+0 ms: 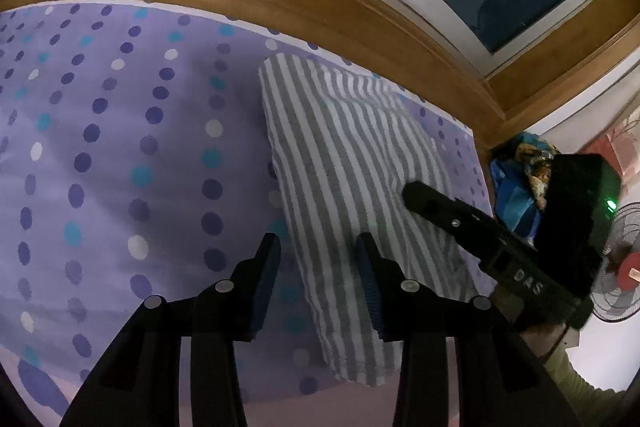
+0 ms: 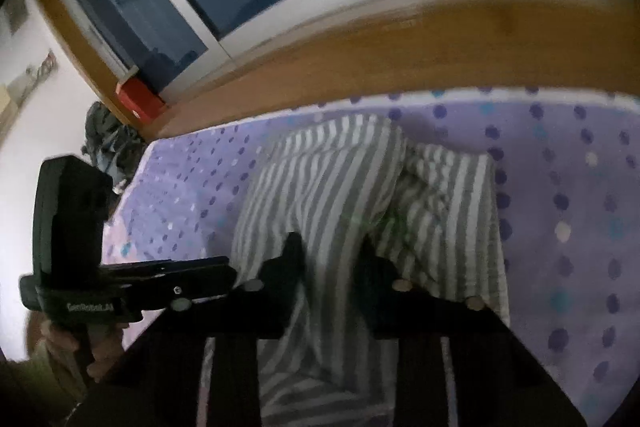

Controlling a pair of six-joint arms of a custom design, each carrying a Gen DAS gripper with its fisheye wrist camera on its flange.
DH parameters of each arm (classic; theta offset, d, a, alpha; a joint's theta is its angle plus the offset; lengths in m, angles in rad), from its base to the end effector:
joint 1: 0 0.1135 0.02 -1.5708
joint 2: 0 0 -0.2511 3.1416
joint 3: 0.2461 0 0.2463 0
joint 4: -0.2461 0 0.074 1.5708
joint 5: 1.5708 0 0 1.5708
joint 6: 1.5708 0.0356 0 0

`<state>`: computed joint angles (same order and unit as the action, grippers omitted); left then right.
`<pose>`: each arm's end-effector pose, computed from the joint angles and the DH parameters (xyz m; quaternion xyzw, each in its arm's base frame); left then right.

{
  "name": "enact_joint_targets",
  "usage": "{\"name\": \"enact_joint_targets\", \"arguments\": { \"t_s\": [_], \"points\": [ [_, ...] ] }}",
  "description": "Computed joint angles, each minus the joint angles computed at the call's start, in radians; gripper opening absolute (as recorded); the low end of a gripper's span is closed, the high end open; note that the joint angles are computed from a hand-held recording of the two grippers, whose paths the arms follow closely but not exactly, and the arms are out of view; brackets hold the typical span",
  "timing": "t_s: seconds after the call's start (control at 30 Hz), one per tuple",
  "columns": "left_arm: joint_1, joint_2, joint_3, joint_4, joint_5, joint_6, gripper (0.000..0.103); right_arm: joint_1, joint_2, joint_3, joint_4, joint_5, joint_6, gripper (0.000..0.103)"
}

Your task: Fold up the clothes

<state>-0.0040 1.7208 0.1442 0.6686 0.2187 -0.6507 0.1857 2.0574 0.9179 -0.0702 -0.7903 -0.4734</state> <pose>0.1830 -0.0085 0.0368 -0.2650 0.9025 -0.2017 0.2731 0.3165 0.0852 0.0509 -0.3592 0.8367 0.3510 0.2183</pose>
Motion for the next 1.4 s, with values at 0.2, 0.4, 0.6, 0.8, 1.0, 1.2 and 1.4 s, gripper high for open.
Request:
{"name": "enact_joint_targets", "arguments": {
  "t_s": [0.2, 0.4, 0.6, 0.8, 1.0, 1.2, 1.4],
  "points": [
    [-0.063, -0.144, 0.021, -0.129, -0.006, 0.001, 0.039, -0.059, -0.139, -0.109, 0.058, -0.084, 0.023, 0.020],
    [-0.166, -0.027, 0.135, -0.140, -0.011, 0.010, 0.039, -0.150, -0.046, 0.060, -0.109, -0.084, -0.060, 0.020],
    [-0.195, 0.095, 0.222, -0.152, 0.004, 0.008, 0.039, -0.151, 0.180, 0.265, -0.186, -0.047, -0.043, 0.031],
    [-0.154, -0.054, 0.251, -0.283, -0.006, 0.092, 0.039, -0.206, -0.094, 0.001, 0.002, -0.033, -0.039, 0.033],
    [-0.080, 0.110, 0.517, -0.368, 0.040, 0.225, 0.039, -0.171, -0.256, -0.179, 0.069, -0.017, -0.123, 0.033],
    [-0.076, 0.399, 0.794, -0.460, 0.024, 0.255, 0.039, -0.119, -0.151, -0.298, 0.299, 0.113, -0.067, 0.033],
    [-0.048, 0.393, 0.777, -0.437, 0.080, 0.286, 0.039, -0.155, -0.214, -0.376, 0.294, 0.171, -0.015, 0.033]
  ]
}}
